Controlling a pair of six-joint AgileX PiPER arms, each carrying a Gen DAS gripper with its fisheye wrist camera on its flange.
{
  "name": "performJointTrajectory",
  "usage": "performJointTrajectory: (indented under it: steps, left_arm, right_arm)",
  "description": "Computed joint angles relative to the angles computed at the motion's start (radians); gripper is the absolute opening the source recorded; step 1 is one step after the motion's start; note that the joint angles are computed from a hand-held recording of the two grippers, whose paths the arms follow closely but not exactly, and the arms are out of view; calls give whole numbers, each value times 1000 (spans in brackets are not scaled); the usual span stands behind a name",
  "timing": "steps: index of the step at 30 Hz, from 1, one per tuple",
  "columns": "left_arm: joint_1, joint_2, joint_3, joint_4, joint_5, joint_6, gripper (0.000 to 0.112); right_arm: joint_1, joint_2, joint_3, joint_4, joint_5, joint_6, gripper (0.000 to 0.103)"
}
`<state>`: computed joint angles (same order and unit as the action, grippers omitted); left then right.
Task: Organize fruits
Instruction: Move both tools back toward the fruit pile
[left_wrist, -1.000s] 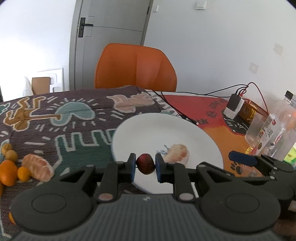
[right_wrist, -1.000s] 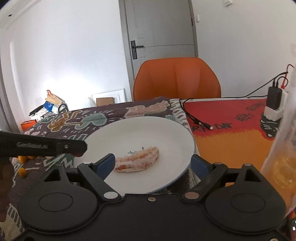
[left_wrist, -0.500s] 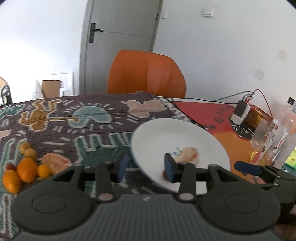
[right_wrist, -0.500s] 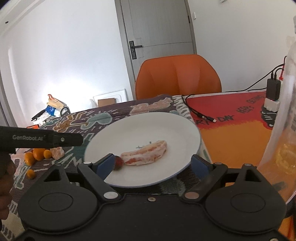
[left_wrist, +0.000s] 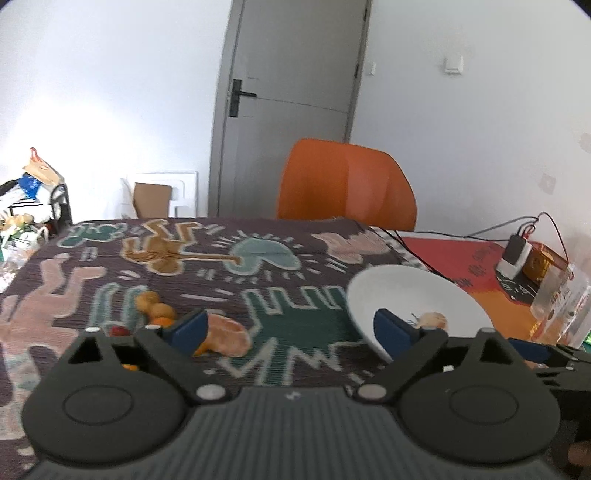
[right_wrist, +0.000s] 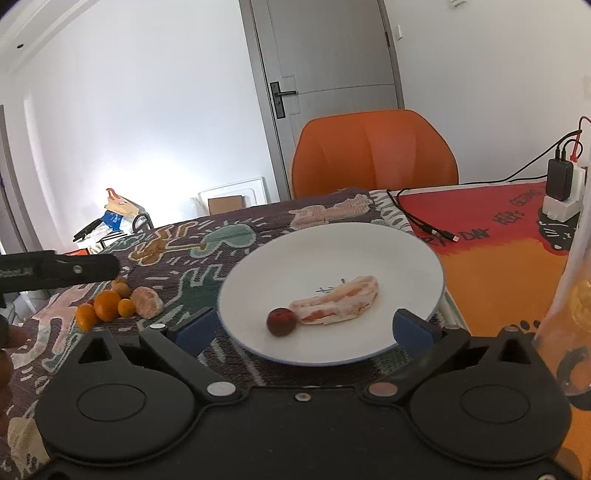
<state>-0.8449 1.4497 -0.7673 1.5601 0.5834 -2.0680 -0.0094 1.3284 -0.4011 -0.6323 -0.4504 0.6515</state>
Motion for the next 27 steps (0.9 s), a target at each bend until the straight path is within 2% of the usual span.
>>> performJointTrajectory:
  steps: [5, 10, 16, 22, 27]
  left_arm:
    - [-2, -98, 95, -19, 45, -13, 99]
    - [1, -190, 191, -15, 59, -22, 99]
    - [11, -272, 259, -60, 80, -12, 99]
    - [62, -346, 304, -102, 39, 11, 99]
    - [77, -374, 325, -176, 60, 62, 99]
  right_arm:
    - [88, -39, 25, 162, 36, -104, 103]
    - [174, -40, 44, 268, 24, -150, 103]
    - [334, -22, 37, 638, 34, -426, 103]
    - [405, -17, 11, 616, 73, -373, 103]
    - [493, 9, -5, 772, 67, -503, 103]
